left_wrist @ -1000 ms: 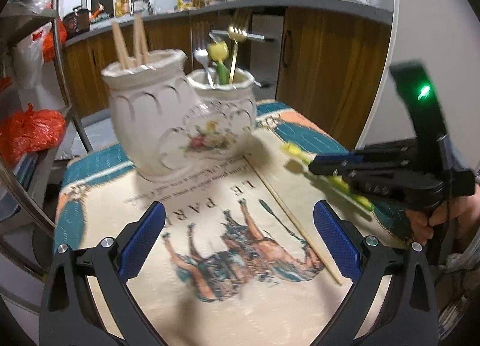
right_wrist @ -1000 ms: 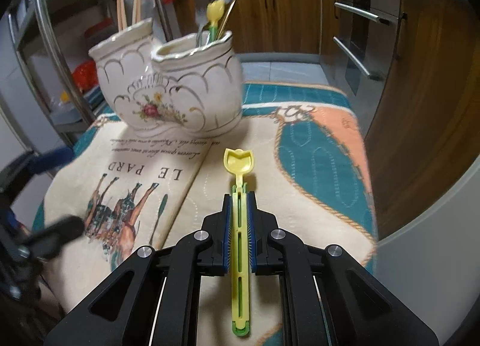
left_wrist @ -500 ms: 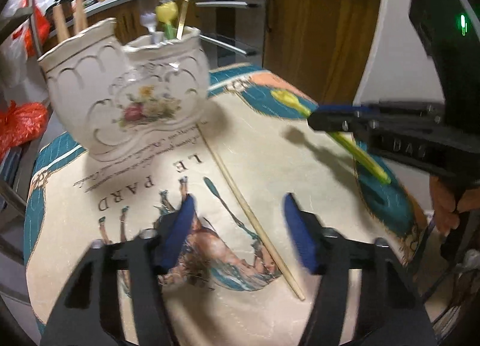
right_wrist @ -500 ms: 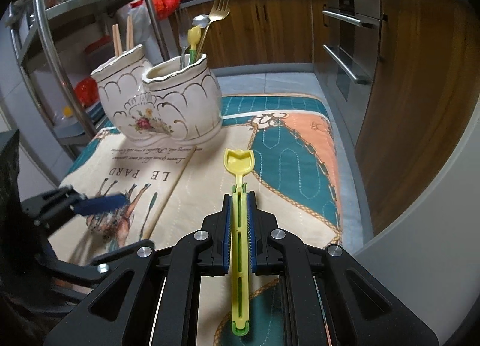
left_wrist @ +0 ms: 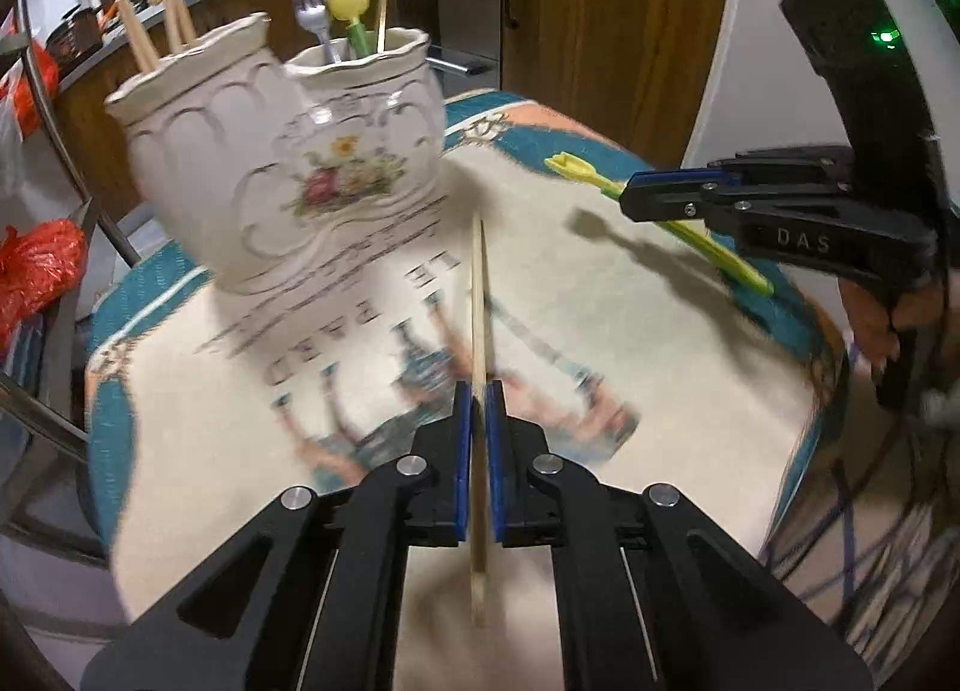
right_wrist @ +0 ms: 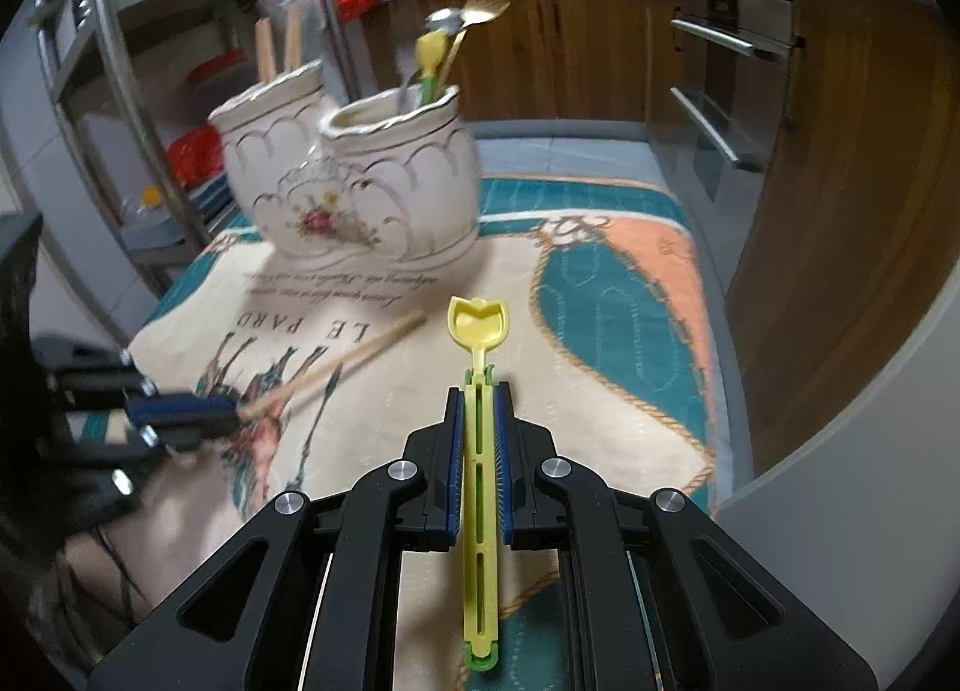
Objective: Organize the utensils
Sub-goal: 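Lift the chopstick with the left tool while the right tool lifts the yellow spoon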
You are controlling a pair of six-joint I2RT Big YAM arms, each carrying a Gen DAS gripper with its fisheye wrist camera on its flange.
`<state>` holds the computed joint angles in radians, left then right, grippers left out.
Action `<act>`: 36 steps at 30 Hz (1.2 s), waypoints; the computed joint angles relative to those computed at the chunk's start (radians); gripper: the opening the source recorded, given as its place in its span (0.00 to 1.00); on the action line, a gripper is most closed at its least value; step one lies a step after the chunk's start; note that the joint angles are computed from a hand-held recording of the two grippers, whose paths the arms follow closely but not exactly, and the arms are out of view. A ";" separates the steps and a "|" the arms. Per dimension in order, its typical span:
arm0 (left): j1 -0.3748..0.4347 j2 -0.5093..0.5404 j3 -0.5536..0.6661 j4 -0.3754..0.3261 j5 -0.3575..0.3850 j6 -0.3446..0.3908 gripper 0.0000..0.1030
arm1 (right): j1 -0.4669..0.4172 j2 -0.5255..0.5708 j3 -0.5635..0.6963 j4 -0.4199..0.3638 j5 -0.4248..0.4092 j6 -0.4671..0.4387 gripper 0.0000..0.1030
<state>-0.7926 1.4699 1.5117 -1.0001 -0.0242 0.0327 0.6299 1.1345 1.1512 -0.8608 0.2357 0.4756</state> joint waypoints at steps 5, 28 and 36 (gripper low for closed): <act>0.043 -0.024 -0.023 -0.072 0.014 0.094 0.05 | 0.028 0.037 0.021 -0.026 -0.034 -0.043 0.10; 0.077 -0.094 -0.132 0.052 0.024 0.006 0.05 | 0.052 0.076 0.044 -0.052 -0.012 -0.065 0.10; 0.102 -0.183 -0.200 0.264 0.112 0.091 0.05 | 0.071 0.014 0.031 0.079 0.072 -0.093 0.10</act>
<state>-0.6905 1.2873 1.3121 -0.7364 0.0875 0.1241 0.7008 1.1484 1.1823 -0.7817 0.3076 0.3823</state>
